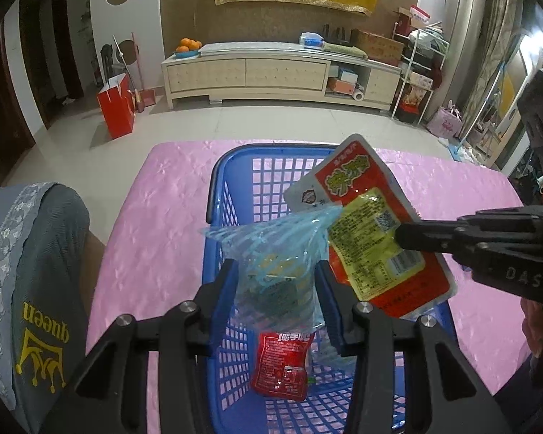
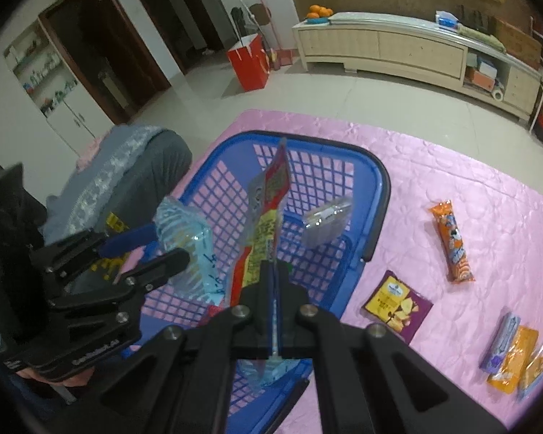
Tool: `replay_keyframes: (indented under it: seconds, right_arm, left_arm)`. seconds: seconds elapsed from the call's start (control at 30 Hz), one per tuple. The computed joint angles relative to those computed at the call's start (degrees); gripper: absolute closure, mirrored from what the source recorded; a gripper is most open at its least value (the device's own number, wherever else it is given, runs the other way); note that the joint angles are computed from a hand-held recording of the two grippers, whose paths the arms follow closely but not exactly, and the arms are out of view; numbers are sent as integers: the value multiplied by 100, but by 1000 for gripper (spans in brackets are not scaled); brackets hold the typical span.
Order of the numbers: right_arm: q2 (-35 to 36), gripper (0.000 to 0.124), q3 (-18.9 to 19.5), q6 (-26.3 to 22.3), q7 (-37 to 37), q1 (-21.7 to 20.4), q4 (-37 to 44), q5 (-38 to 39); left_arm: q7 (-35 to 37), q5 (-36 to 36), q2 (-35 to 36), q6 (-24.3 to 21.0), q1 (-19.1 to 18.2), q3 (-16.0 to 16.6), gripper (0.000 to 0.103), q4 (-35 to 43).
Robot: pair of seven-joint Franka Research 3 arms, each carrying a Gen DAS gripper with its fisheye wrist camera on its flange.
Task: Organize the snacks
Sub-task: 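Lift the blue-patterned bag in the left gripper and red-yellow pouch in the right over the basket, then open the left gripper over the basket while the right gripper drops the red-yellow pouch in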
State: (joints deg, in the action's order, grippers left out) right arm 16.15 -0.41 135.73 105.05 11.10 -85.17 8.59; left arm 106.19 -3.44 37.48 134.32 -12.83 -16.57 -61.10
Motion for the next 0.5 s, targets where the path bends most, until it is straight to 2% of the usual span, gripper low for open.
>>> replay_keyframes:
  seconds: [0.17, 0.27, 0.33, 0.37, 0.4, 0.43, 0.47, 0.5]
  right_arm:
    - [137, 121, -39, -258, 12, 88, 217, -286]
    - [235, 116, -137, -502, 173, 212, 408, -715]
    - [184, 113, -272, -544, 500, 360, 397, -1251]
    - [146, 102, -282, -530, 559, 364, 365, -1356]
    - [75, 81, -280, -509, 586, 350, 300, -1412]
    - [13, 67, -271, -470, 623, 336, 236, -1448]
    - [-110, 47, -268, -325, 693, 326, 80, -1493]
    - [-199, 43, -258, -208, 729, 306, -47, -1523]
  left_arm:
    - [157, 68, 223, -144, -70, -9, 63, 366]
    - [7, 321, 357, -156, -226, 182, 61, 632]
    - [-45, 285, 387, -200, -186, 153, 47, 719]
    - [-4, 192, 337, -148, -115, 85, 43, 644]
    - [48, 110, 283, -88, -52, 30, 38, 561]
    - [103, 38, 199, -6, 4, -16, 37, 444]
    - [130, 14, 109, 67, 30, -23, 36, 306]
    - [141, 21, -10, 144, 45, -9, 36, 142]
